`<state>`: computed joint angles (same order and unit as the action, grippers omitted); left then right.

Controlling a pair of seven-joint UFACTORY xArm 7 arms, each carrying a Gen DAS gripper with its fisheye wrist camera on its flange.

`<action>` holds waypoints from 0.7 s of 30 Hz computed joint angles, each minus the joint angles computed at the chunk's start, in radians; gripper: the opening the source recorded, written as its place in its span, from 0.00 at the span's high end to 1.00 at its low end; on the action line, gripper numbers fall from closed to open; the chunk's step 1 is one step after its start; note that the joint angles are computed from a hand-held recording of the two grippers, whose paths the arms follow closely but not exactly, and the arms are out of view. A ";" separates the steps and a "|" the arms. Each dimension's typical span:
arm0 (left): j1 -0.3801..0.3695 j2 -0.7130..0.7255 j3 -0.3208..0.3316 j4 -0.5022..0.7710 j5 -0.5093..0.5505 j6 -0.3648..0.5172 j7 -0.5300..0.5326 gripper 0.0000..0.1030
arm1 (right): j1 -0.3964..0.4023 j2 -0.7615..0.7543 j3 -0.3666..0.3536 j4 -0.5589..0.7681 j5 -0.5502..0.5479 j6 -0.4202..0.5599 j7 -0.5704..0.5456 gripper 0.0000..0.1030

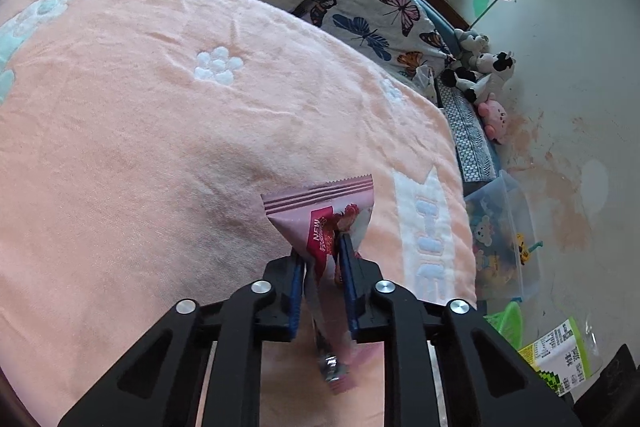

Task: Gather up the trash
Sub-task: 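Lift the bottle and wrapper and carry both over the green basket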

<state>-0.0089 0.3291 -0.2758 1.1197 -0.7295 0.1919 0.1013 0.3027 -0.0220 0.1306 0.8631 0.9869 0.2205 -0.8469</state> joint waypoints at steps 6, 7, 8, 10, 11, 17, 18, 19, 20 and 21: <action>-0.001 -0.078 -0.022 -0.044 -0.063 -0.006 0.061 0.89 | 0.012 -0.061 -0.018 -0.048 0.045 -0.008 -0.016 0.56; -0.006 -0.094 -0.022 -0.052 -0.080 -0.005 0.073 0.89 | 0.017 -0.074 -0.024 -0.059 0.054 -0.012 -0.020 0.56; -0.013 -0.105 -0.019 -0.056 -0.096 -0.003 0.087 0.89 | 0.021 -0.092 -0.032 -0.071 0.062 -0.013 -0.021 0.56; -0.037 -0.135 -0.007 -0.071 -0.117 -0.001 0.104 0.89 | 0.030 -0.121 -0.046 -0.092 0.061 -0.017 -0.016 0.56; -0.049 -0.147 0.000 -0.077 -0.129 0.002 0.111 0.89 | 0.035 -0.139 -0.053 -0.106 0.059 -0.021 -0.012 0.56; -0.136 -0.216 0.038 -0.111 -0.158 0.008 0.118 0.89 | 0.069 -0.233 -0.120 -0.184 0.038 -0.044 0.015 0.56; -0.149 -0.227 0.042 -0.119 -0.170 0.005 0.127 0.89 | 0.066 -0.256 -0.127 -0.206 0.018 -0.052 0.033 0.56; -0.164 -0.238 0.047 -0.126 -0.169 0.002 0.126 0.89 | 0.065 -0.271 -0.133 -0.220 -0.006 -0.057 0.054 0.56; -0.177 -0.246 0.052 -0.131 -0.174 0.000 0.127 0.89 | 0.056 -0.292 -0.135 -0.240 -0.038 -0.064 0.080 0.56; -0.188 -0.256 0.053 -0.135 -0.190 0.001 0.139 0.89 | 0.051 -0.305 -0.138 -0.255 -0.065 -0.073 0.102 0.56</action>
